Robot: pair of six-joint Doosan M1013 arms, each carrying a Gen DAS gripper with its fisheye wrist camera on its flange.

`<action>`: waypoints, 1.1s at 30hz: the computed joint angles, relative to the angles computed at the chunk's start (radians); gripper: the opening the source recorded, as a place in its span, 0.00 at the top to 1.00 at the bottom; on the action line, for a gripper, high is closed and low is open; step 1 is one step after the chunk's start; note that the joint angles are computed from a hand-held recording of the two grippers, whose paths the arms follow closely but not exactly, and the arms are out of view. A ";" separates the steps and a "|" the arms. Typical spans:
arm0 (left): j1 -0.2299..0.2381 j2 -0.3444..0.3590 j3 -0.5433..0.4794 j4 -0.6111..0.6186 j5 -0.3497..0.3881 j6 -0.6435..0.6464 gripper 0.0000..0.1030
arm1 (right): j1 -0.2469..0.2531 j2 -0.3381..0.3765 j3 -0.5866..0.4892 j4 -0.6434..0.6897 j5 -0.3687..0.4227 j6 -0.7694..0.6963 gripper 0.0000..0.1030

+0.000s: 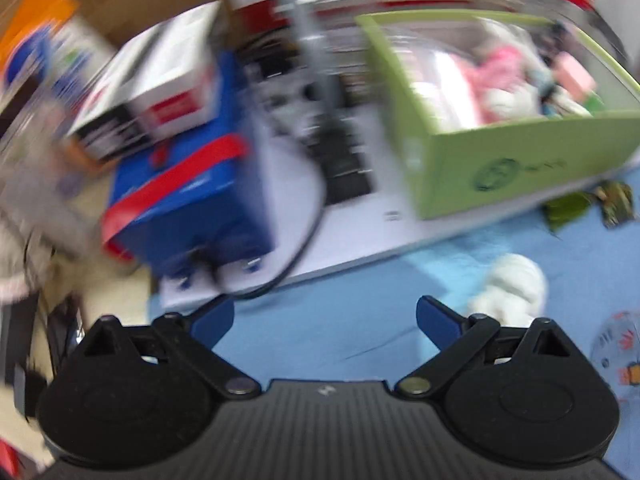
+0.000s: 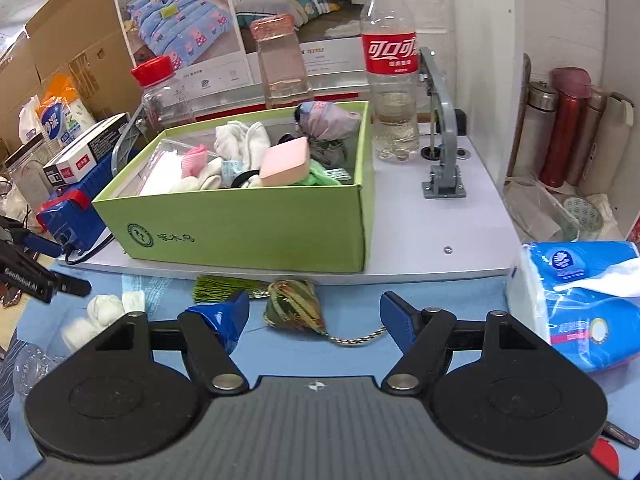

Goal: Organize soft objects
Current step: 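Move the right gripper to the green-tasselled pouch while the left moves to the white plush, then grasp the tasselled pouch with the right gripper while the left grasps the white plush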

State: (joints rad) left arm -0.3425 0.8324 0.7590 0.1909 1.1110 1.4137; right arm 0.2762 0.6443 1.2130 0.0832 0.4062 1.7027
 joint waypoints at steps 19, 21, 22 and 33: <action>-0.039 0.166 -0.272 -0.235 0.220 0.331 0.06 | 0.002 0.032 -0.061 -0.019 0.100 0.015 0.43; -0.021 0.149 -0.237 -0.235 0.200 0.282 0.06 | 0.002 0.030 -0.056 -0.026 0.095 0.022 0.43; -0.013 0.133 -0.206 -0.228 0.180 0.259 0.06 | 0.001 0.030 -0.055 -0.024 0.093 0.020 0.43; 0.053 -0.012 0.086 -0.328 -0.050 0.147 0.06 | 0.023 0.133 -0.212 -0.060 0.220 0.004 0.42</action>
